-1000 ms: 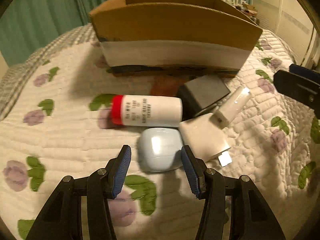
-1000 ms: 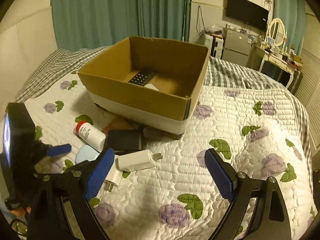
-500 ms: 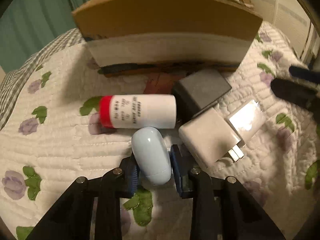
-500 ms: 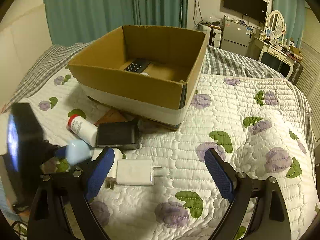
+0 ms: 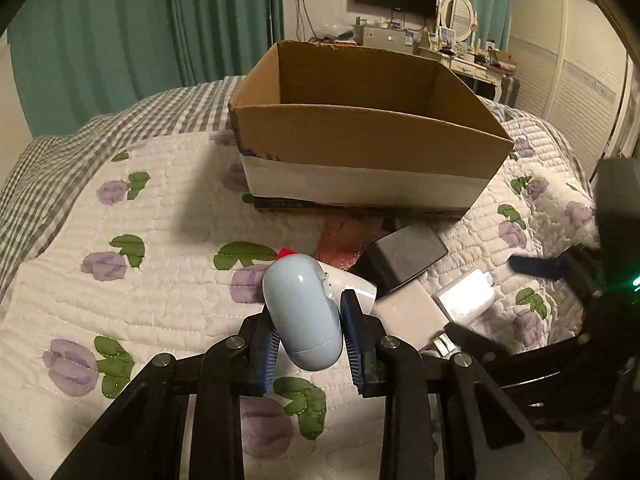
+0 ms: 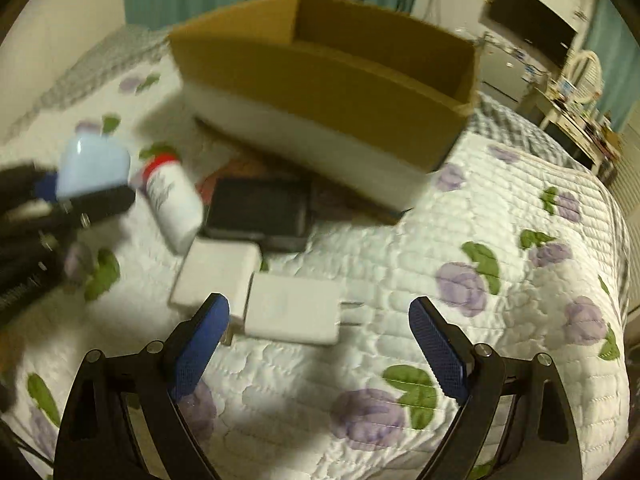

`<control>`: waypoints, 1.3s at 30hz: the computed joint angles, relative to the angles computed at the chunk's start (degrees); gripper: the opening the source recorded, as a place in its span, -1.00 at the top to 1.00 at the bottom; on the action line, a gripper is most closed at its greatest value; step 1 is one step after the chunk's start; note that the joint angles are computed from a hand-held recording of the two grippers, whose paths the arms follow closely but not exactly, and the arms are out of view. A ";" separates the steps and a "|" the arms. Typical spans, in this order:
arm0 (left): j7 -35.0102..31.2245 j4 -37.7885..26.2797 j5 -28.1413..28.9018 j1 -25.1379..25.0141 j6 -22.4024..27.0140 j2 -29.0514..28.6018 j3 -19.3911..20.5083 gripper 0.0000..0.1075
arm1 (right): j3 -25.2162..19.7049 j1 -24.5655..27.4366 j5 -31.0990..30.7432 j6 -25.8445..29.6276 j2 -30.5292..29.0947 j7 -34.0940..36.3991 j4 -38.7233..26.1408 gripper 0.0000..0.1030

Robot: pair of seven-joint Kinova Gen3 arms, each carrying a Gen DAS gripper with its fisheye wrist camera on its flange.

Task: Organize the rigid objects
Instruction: 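Grasp the light-blue earbud case with the left gripper, then grasp the white charger with the right gripper while the left carries the earbud case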

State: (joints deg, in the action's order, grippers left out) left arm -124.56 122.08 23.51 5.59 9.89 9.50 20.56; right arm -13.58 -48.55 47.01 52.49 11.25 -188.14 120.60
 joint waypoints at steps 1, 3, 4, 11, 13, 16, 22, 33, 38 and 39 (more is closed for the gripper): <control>-0.83 0.09 0.70 -0.96 -0.01 0.11 0.79 0.45 | -0.24 1.16 -0.88 -1.49 0.63 1.93 -0.26 -0.66; -1.68 0.36 1.83 -1.87 0.17 -0.17 1.75 0.45 | 0.47 1.30 -1.54 -2.57 1.03 2.99 -0.29 -0.65; -2.61 0.40 2.73 -2.64 0.42 -0.22 2.35 0.45 | 0.77 1.42 -1.54 -3.16 0.89 2.92 0.00 -0.65; -4.34 0.46 4.84 -0.98 1.54 -0.89 0.03 0.45 | 1.22 2.99 -3.46 -5.23 -0.69 2.56 1.67 -0.56; -4.84 0.32 5.22 -0.72 1.76 -0.81 -0.30 0.45 | 1.23 2.86 -3.79 -4.15 -0.14 2.70 1.18 -0.56; -4.47 0.26 4.89 0.40 1.84 -0.76 -1.35 0.45 | 1.42 2.37 -4.33 -1.60 1.64 3.39 -0.41 -0.56; -2.91 0.06 3.54 1.50 1.94 -0.35 -2.58 0.45 | 3.56 3.45 -5.94 -2.39 4.15 6.76 -2.23 -0.32; -3.38 0.29 4.91 2.31 3.05 -4.50 -2.44 0.45 | -0.17 -0.57 -1.54 2.95 -3.40 0.12 -0.17 -0.31; -2.45 -1.94 4.31 6.54 5.46 -6.93 -5.90 0.45 | -3.10 -0.06 1.09 7.29 -7.50 -0.95 -2.06 -0.31; -2.56 -2.64 4.44 7.09 6.06 -7.31 -6.32 0.45 | -3.63 0.22 1.53 8.39 -8.27 -0.44 -2.68 -0.31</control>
State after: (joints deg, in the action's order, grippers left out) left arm -127.13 119.44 27.96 12.68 15.96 2.19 14.24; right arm -17.21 -48.33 48.54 60.88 2.98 -188.58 117.91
